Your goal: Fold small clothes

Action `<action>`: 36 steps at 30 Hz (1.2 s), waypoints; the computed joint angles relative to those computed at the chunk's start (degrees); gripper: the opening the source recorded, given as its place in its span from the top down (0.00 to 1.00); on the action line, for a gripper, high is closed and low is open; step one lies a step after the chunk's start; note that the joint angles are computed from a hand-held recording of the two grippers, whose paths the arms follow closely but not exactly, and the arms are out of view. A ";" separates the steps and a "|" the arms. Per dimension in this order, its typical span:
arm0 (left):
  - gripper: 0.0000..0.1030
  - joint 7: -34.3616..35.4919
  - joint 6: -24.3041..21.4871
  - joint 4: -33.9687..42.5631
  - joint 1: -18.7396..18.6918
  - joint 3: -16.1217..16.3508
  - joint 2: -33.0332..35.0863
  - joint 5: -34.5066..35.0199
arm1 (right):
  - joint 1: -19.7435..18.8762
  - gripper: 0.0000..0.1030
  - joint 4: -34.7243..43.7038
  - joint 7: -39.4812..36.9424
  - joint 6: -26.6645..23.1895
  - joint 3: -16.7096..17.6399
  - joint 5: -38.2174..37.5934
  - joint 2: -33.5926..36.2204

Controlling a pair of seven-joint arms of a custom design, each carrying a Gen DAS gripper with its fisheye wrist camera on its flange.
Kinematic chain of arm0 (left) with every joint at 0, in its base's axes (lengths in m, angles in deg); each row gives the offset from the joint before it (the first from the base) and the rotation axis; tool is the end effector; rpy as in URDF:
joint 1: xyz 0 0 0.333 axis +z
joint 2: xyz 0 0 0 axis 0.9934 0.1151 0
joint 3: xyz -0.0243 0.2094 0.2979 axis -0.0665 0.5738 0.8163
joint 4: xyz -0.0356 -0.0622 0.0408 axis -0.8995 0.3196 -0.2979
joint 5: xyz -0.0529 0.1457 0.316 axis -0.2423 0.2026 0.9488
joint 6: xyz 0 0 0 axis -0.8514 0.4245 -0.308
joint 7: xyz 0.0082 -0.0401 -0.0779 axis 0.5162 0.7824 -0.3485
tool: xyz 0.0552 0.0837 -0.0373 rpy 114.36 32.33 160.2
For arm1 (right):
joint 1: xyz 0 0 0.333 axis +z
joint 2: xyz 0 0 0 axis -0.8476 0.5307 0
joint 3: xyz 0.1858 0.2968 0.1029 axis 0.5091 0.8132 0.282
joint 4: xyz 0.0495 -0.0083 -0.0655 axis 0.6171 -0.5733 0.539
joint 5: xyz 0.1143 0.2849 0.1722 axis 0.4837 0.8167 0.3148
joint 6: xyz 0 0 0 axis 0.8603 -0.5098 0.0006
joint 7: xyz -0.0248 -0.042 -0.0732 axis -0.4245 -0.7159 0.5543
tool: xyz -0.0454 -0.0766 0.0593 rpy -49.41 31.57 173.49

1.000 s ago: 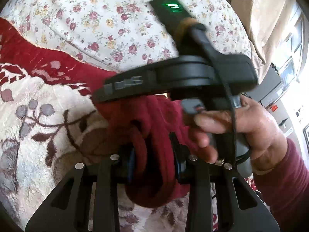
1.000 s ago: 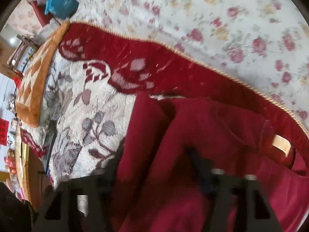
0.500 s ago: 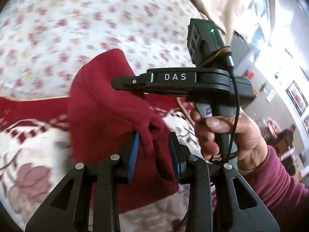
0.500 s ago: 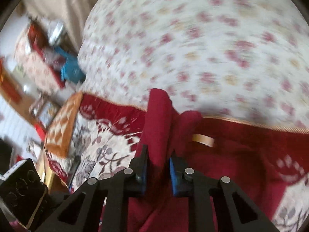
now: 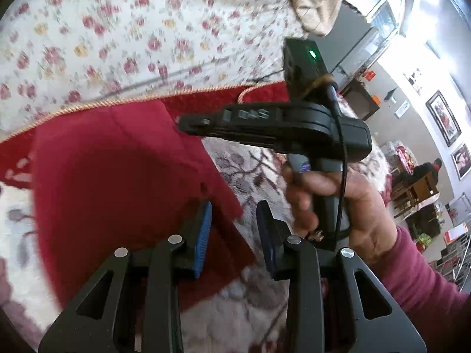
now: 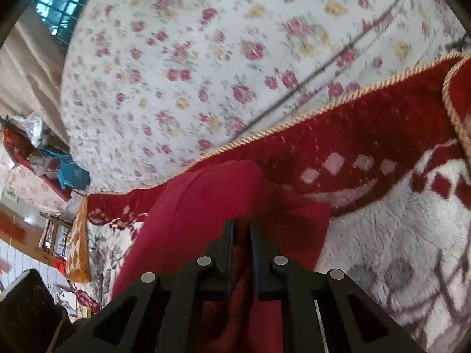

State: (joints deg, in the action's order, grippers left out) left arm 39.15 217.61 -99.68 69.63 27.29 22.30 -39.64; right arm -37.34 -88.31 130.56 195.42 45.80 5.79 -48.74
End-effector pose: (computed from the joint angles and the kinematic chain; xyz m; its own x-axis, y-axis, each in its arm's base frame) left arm 0.4572 -0.1399 0.6135 -0.3126 -0.8210 0.4778 -0.8288 -0.0101 -0.5595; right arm 0.6166 0.3468 0.5451 0.3429 -0.7230 -0.5997 -0.8970 -0.0625 -0.4376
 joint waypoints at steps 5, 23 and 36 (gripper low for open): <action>0.54 -3.95 4.45 -6.57 3.25 -0.21 -9.42 10.11 | -1.04 0.76 -5.93 -5.97 -1.85 1.55 4.44 -7.40; 0.52 -16.37 9.46 -13.56 0.51 5.23 -8.77 20.85 | 6.12 0.93 -15.91 -8.25 3.61 -0.70 -0.43 -14.28; 0.40 -21.11 12.00 -12.97 0.26 2.72 -5.55 27.06 | 5.12 0.94 -20.37 -2.76 5.64 -1.93 -10.43 -16.64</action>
State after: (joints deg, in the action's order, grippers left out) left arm 18.04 229.60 -112.65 69.89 30.02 16.75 -12.59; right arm -32.22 -108.68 127.80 201.06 43.87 -4.64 -65.38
